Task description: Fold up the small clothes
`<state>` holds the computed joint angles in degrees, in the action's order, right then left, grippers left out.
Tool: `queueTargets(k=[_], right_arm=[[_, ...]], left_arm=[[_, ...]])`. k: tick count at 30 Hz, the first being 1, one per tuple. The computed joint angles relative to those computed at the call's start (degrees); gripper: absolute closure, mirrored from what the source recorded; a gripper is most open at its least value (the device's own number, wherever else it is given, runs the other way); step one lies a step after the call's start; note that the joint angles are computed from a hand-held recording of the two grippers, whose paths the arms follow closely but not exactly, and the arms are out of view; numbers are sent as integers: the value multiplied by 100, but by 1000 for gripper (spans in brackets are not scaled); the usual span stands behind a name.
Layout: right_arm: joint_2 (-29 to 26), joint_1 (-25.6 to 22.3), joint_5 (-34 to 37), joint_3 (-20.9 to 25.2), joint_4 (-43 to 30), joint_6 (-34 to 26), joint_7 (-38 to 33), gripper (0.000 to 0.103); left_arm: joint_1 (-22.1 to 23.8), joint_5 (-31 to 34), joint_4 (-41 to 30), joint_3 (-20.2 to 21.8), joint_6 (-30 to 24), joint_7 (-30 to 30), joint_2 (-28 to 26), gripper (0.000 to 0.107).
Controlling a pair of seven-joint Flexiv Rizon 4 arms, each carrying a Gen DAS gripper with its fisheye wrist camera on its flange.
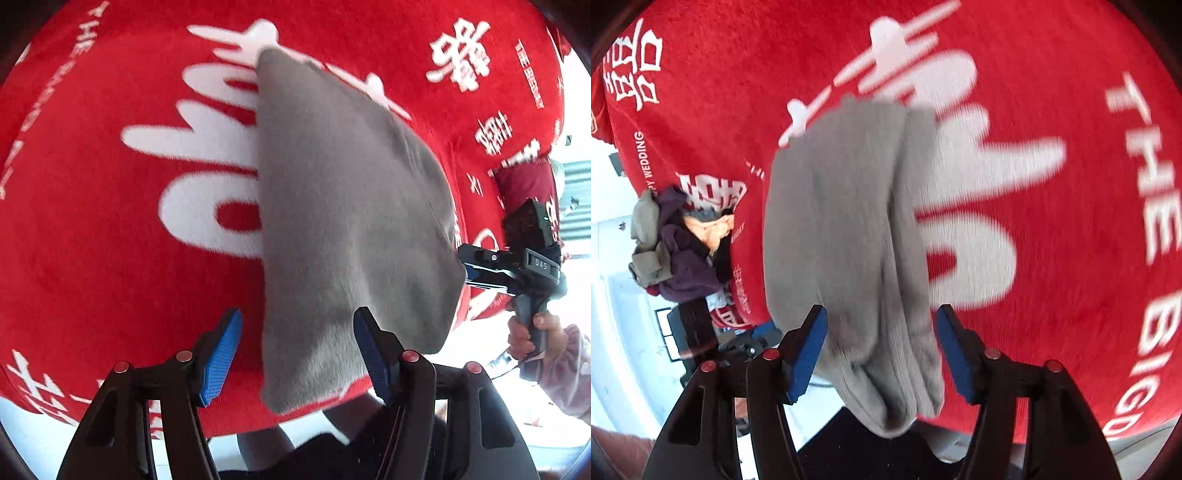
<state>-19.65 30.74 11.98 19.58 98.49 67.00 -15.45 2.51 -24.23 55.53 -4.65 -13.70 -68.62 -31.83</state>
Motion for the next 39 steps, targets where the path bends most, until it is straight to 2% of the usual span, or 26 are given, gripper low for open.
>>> queueTargets(k=[2,4,5,6,7,10,12,15,17,18,20,23,27,29,31,35,37,39], right_arm=[[-139,57,151,75,33,400,-6,37],[-254,109,104,67,7,465,31,36],[-305,105,130,85,8,514,51,39],[-337,98,170,95,19,579,102,46],[-359,43,237,157,6,618,71,60],[-286,-154,263,351,-104,422,-363,68],[-212,-311,404,492,-230,247,-772,69],[-109,-393,485,419,-407,-263,-1087,69],[-120,-394,377,295,-610,-1015,-1238,69],[-216,-448,252,318,-831,-1668,-1304,69],[-264,-298,321,121,-988,-2074,-1318,64],[-194,-72,167,-112,-967,-2070,-896,59],[1,189,-396,-325,-875,-2116,-381,61],[83,281,-706,-394,-818,-1918,-242,77],[123,347,-1010,-442,-821,-1806,-176,80],[-40,264,-1026,-337,-1029,-1616,-564,82],[-199,219,-859,-251,-1202,-1837,-766,82],[-340,221,-760,-237,-1302,-2193,-818,87]], left_arm=[[-1,-23,87,-24,-75,80,22,43],[-46,17,210,-18,-66,168,70,43],[-80,43,239,-15,-67,173,82,44],[-111,86,293,-6,-54,220,120,53],[-151,162,334,7,-20,293,164,55],[-236,241,479,24,140,466,327,56],[-261,205,566,22,188,508,425,56],[-317,199,783,37,274,583,592,56],[-393,322,900,82,371,544,668,56],[-442,423,948,117,422,465,698,56],[-470,498,920,139,436,315,686,56],[-477,540,907,149,504,188,695,56],[-481,660,807,142,514,235,686,56],[-503,697,764,133,526,230,662,56],[-519,714,725,127,531,213,634,56],[-552,770,747,129,577,236,637,56],[-581,806,745,131,588,207,633,56],[-607,834,737,132,574,162,631,55]])
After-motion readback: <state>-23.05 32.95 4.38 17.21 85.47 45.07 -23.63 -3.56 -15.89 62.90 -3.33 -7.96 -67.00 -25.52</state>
